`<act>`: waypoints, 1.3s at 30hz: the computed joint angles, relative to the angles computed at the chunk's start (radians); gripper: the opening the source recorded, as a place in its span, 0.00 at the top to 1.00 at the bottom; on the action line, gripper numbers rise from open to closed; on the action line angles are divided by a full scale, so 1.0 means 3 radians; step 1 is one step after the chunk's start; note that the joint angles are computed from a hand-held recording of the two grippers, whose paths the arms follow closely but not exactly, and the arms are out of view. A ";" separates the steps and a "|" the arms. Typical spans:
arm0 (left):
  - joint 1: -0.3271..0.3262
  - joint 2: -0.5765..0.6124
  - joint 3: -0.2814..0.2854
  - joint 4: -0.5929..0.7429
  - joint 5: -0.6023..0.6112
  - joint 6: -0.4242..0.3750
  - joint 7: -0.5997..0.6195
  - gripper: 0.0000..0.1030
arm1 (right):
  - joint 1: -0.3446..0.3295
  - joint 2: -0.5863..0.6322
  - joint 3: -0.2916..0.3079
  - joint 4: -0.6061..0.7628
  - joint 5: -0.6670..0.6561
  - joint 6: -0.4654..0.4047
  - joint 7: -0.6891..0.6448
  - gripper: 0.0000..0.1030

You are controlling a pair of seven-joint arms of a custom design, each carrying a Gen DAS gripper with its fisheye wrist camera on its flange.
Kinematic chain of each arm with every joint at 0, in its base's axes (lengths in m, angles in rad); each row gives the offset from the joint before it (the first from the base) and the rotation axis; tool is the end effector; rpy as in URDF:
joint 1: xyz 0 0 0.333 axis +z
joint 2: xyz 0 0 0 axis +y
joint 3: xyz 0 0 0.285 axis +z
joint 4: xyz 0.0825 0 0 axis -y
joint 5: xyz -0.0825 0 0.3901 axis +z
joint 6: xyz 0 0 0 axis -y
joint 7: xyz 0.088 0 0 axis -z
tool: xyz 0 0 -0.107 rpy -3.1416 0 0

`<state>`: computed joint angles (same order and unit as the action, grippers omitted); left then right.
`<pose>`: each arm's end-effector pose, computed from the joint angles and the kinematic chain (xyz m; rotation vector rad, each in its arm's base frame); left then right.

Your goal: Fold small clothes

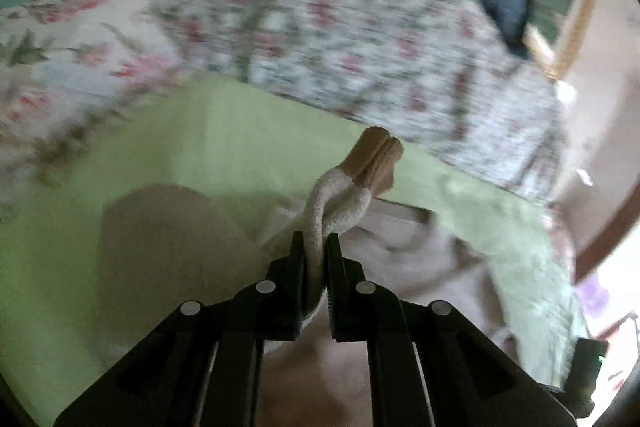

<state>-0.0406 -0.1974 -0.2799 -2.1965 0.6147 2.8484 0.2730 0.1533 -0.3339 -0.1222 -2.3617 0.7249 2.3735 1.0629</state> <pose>0.5101 -0.2096 0.5221 -2.1032 1.3305 -1.0760 0.4912 0.0207 0.4619 -1.8045 1.6493 0.0696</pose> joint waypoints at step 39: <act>-0.0296 -0.0392 -0.0083 -0.0852 -0.0217 -0.1021 -0.0490 0.36 | -0.0147 0.1162 0.0253 0.0977 0.0427 0.0237 0.0291 0.49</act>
<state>-0.1294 -0.3149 -0.3047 -2.4522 0.5496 2.5422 0.1261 0.1093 0.0146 -0.0463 -2.0687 0.8530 2.4446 1.1502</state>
